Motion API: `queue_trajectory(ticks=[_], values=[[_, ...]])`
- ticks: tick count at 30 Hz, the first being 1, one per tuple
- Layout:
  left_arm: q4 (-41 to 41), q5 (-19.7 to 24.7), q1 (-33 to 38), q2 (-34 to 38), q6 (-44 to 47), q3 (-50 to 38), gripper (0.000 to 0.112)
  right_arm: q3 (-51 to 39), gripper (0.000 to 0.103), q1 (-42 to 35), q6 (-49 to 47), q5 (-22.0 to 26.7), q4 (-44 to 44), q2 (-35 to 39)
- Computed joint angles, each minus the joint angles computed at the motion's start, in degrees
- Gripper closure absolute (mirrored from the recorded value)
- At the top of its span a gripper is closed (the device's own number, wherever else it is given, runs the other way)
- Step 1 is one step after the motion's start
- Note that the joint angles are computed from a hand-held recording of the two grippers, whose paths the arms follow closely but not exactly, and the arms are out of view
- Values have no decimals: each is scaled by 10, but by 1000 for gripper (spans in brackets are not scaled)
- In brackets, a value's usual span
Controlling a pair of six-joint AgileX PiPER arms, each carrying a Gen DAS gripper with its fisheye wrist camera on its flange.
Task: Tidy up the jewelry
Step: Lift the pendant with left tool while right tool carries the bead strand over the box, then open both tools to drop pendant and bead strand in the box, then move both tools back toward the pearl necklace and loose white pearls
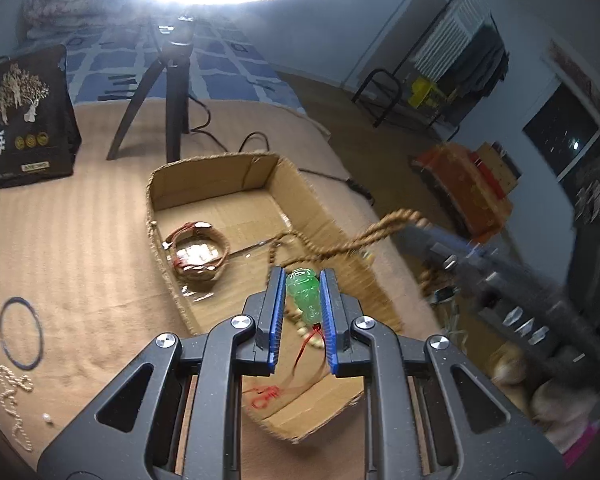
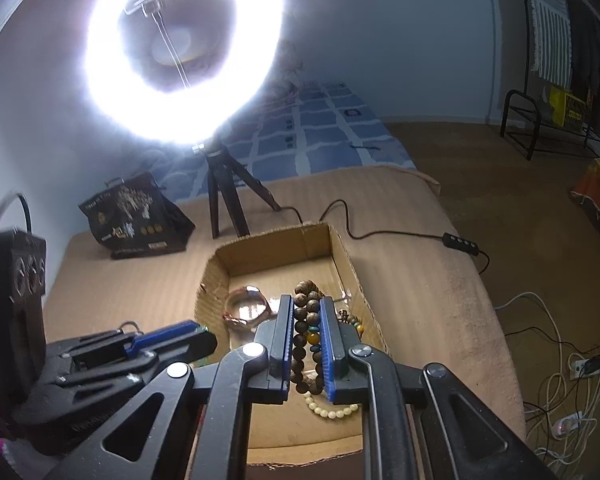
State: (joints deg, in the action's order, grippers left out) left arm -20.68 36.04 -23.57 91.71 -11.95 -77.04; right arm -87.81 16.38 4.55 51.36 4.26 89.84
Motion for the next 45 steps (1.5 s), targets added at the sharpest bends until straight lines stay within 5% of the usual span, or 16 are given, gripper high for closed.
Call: queue_trajectory(ticks=[8, 12, 15, 20, 28, 35, 41, 45], values=[[16, -3, 8, 23, -7, -1, 96, 7, 92, -6, -10, 9, 10, 23], [48, 11, 5, 34, -30, -10, 95, 7, 67, 1, -3, 17, -4, 28], [95, 10, -4, 27, -64, -7, 79, 9, 45, 5, 11, 17, -20, 24], [133, 17, -9, 8, -87, 2, 79, 16, 43, 1, 17, 15, -24, 13], [195, 45, -10, -41, -114, 22, 79, 40, 24, 15, 20, 1, -24, -20], [255, 75, 8, -118, -128, 73, 79, 86, 16, 36, 27, -53, 7, -64], [232, 105, 79, -189, -71, 126, 78, 74, 5, 84, 47, -54, -32, -64], [185, 118, 158, -227, -2, 160, 65, 48, 3, 111, 57, -32, -43, -46]])
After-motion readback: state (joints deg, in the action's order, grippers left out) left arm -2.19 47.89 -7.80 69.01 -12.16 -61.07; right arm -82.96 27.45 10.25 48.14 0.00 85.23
